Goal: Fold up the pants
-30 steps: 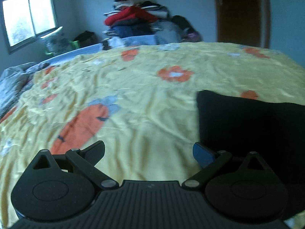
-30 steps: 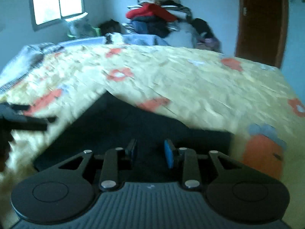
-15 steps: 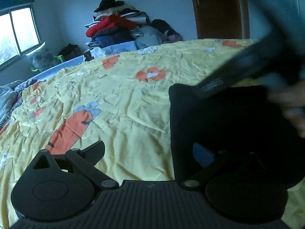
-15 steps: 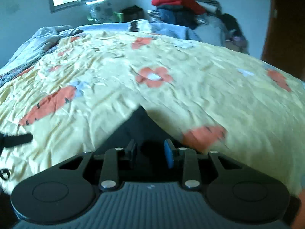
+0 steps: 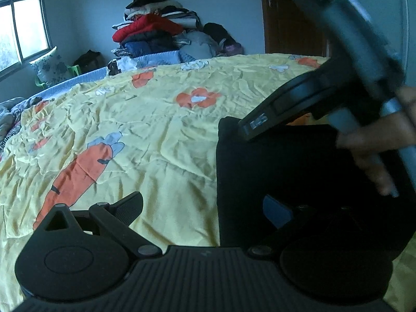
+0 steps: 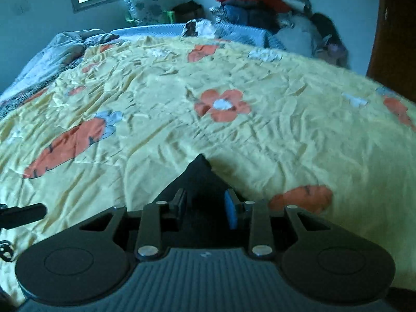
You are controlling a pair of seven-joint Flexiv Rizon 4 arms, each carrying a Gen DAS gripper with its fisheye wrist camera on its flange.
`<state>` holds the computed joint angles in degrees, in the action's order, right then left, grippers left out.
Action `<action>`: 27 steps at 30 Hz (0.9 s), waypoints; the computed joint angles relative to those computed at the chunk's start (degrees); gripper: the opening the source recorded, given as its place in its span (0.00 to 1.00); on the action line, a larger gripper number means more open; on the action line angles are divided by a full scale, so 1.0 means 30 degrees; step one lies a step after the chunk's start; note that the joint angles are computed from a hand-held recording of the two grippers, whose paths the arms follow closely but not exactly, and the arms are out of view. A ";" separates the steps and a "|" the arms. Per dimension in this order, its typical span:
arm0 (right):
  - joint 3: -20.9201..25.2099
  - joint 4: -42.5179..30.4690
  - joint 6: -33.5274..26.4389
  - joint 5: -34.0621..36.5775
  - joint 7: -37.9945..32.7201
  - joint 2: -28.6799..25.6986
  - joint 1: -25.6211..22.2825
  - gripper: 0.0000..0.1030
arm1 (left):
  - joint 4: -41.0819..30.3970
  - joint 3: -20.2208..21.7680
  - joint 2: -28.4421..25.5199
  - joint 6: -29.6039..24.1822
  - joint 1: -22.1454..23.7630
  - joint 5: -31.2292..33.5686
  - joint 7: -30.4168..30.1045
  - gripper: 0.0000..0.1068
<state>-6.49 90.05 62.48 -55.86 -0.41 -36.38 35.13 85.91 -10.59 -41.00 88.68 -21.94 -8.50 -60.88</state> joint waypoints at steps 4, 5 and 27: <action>0.0020 -0.1251 -0.0811 0.0977 -0.0912 -0.1055 -0.0006 0.34 | -0.0105 0.0386 0.0093 -0.0172 -0.0303 -0.0094 -0.0449 0.94; 0.0058 -0.1341 -0.1059 0.1194 -0.1005 -0.1029 0.0043 0.34 | -0.0157 0.0380 0.0098 -0.0183 -0.0306 -0.0124 -0.0543 0.94; 0.4002 0.9278 -0.7804 -0.4069 0.7415 0.6893 0.0260 0.74 | -0.0264 0.0619 0.0076 -0.1710 -0.0996 -0.0200 -0.1580 0.95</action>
